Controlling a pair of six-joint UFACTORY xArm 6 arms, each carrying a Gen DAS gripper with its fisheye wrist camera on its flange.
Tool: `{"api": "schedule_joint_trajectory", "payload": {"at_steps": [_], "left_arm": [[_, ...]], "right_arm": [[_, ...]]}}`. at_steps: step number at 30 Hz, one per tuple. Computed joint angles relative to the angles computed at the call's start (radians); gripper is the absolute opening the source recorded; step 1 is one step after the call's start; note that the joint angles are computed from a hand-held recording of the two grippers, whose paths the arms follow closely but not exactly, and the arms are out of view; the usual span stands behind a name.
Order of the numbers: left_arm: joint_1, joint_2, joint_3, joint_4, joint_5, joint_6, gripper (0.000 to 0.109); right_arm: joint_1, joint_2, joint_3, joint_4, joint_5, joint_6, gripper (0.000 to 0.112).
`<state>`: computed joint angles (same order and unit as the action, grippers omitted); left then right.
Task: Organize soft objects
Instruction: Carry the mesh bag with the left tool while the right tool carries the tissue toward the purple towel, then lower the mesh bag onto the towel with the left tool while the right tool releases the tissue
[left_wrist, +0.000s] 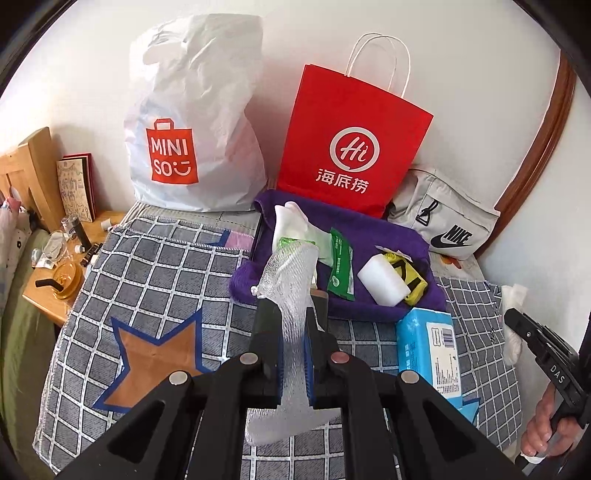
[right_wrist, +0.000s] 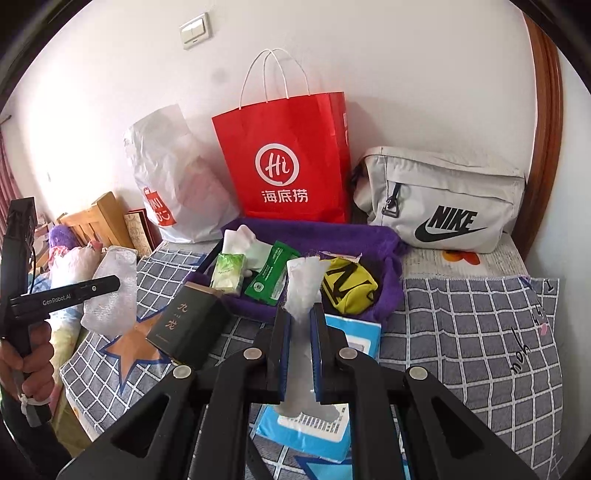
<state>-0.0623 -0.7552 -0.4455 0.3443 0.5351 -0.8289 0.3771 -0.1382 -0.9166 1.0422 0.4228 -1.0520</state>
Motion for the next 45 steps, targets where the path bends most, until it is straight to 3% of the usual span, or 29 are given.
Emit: {"api": "schedule_joint_trajectory", "payload": {"at_steps": [16, 28, 35, 45], "left_arm": [[0.053, 0.292, -0.174, -0.066, -0.096, 0.106, 0.009], [0.083, 0.489, -0.302, -0.138, -0.144, 0.197, 0.009], [0.082, 0.616, -0.392, -0.183, -0.177, 0.26, 0.009], [0.094, 0.8, -0.524, -0.268, -0.21, 0.323, 0.009]], "right_arm": [[0.004, 0.304, -0.287, -0.038, -0.002, 0.03, 0.011], [0.006, 0.501, -0.537, -0.101, 0.067, 0.096, 0.011], [0.006, 0.59, -0.611, -0.098, 0.102, 0.097, 0.011], [-0.017, 0.684, -0.693, -0.233, 0.165, 0.206, 0.012]]}}
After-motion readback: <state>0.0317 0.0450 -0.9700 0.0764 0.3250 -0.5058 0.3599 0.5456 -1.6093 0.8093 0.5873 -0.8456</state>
